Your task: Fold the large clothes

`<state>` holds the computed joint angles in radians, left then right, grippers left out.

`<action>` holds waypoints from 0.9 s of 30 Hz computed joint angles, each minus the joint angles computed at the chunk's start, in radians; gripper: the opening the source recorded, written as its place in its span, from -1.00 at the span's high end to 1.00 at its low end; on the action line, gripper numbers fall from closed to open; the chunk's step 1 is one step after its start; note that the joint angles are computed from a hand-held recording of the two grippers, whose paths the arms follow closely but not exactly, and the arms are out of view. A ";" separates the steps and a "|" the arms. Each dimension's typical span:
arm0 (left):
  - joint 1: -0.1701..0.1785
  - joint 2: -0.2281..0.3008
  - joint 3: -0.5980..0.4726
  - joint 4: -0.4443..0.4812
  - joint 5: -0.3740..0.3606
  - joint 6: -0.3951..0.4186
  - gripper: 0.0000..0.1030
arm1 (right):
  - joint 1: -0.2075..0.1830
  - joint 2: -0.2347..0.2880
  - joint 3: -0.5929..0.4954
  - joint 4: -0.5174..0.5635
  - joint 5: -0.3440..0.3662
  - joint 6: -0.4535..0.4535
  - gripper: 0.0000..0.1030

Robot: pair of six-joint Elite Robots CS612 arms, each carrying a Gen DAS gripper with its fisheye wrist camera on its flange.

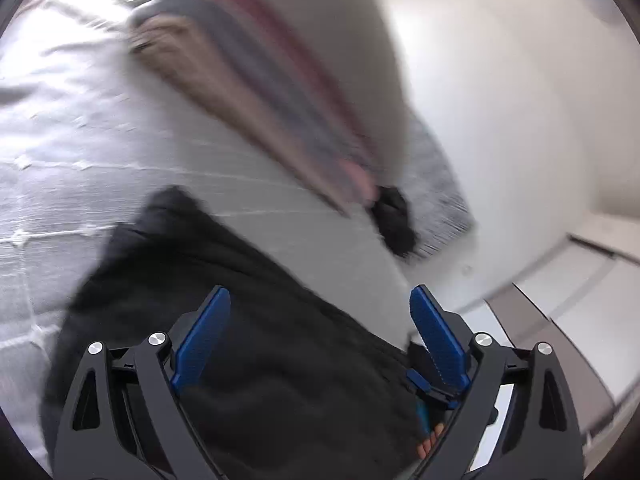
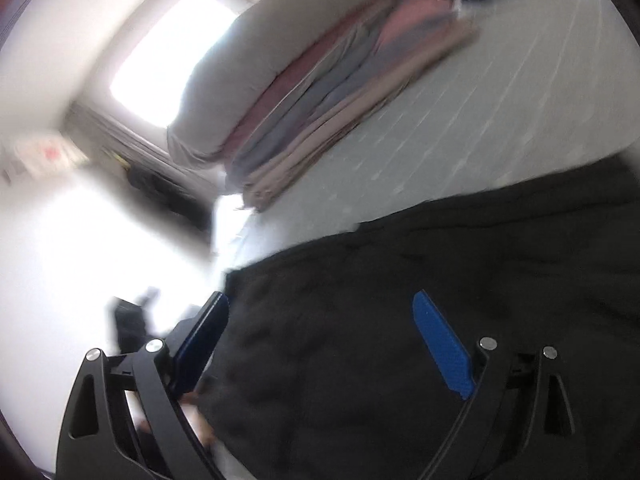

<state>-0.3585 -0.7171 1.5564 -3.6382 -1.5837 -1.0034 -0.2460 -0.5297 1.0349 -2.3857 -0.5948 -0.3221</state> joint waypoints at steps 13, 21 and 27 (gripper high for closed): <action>-0.022 0.048 -0.041 0.223 -0.080 0.045 -0.71 | -0.045 -0.012 0.100 -0.069 -0.469 -0.016 -0.81; -0.050 -0.083 0.147 0.066 -0.017 0.026 -0.71 | -0.116 -0.149 0.257 -0.098 -0.293 -0.074 -0.80; -0.068 -0.164 0.407 -0.130 0.037 -0.225 -0.71 | -0.093 -0.198 0.334 -0.120 -0.244 -0.139 -0.81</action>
